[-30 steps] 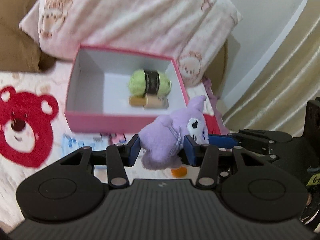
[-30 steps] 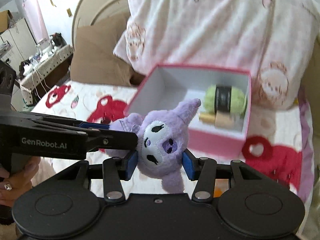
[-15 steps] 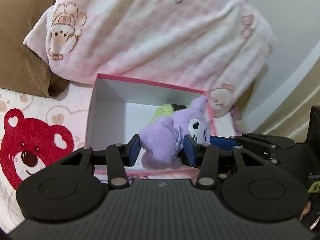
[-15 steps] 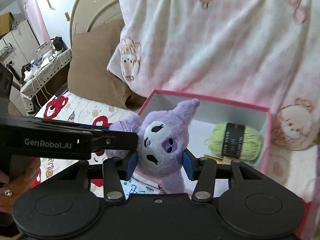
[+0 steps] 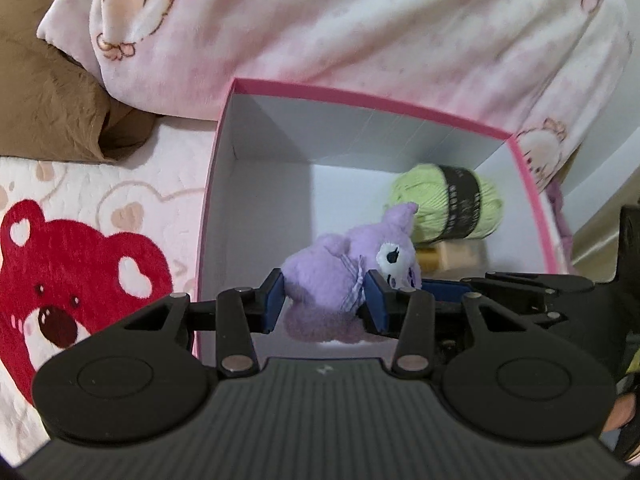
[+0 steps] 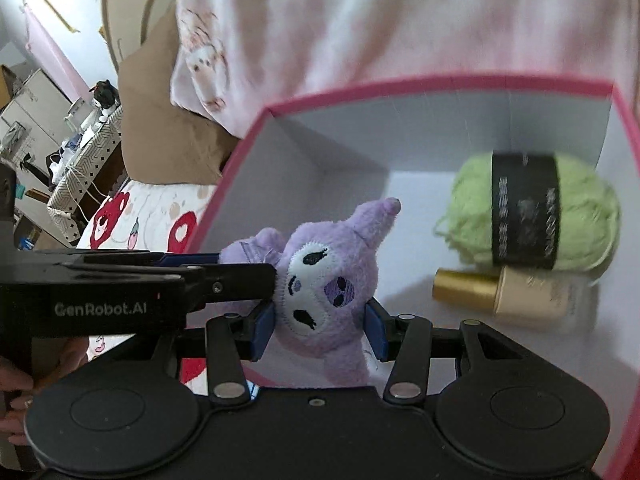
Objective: Organize objects
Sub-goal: 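Carry the plush toy with the left gripper into the pink box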
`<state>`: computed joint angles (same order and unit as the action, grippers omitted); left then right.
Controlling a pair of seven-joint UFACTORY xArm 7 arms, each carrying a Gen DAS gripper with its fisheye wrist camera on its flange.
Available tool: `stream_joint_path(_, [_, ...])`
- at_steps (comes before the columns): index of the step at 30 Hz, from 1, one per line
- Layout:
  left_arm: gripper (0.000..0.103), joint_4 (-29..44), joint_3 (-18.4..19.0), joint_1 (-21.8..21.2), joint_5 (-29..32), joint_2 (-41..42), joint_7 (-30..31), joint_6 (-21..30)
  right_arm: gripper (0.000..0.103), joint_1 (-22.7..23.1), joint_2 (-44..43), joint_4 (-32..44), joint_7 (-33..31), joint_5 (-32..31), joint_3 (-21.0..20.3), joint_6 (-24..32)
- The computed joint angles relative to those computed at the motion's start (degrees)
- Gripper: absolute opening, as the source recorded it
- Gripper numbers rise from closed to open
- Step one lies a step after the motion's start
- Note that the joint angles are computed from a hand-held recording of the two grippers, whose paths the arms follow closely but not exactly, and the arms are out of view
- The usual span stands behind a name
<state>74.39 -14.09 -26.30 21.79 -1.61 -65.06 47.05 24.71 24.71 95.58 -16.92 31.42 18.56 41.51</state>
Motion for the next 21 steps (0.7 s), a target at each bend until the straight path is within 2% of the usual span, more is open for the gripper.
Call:
stream_joint_path(5, [0.042, 0.45, 0.54, 0.26, -1.94, 1.78, 2.57, -0.33, 0.053, 0.26, 2.58, 2.39, 2.14, -0.96, -0.47, 2.77])
stream_joint_path(12, [0.041, 5.41, 1.54, -0.82, -4.83, 6.60, 6.85, 3.56, 0.052, 1.68, 5.05, 5.66, 6.72, -6.20, -2.14, 5.99])
stream_joint_path(21, [0.040, 5.04, 2.59, -1.71, -6.83, 7.88, 7.48, 3.32, 0.052, 3.12, 7.00, 8.92, 10.89, -11.51, -3.14, 10.22])
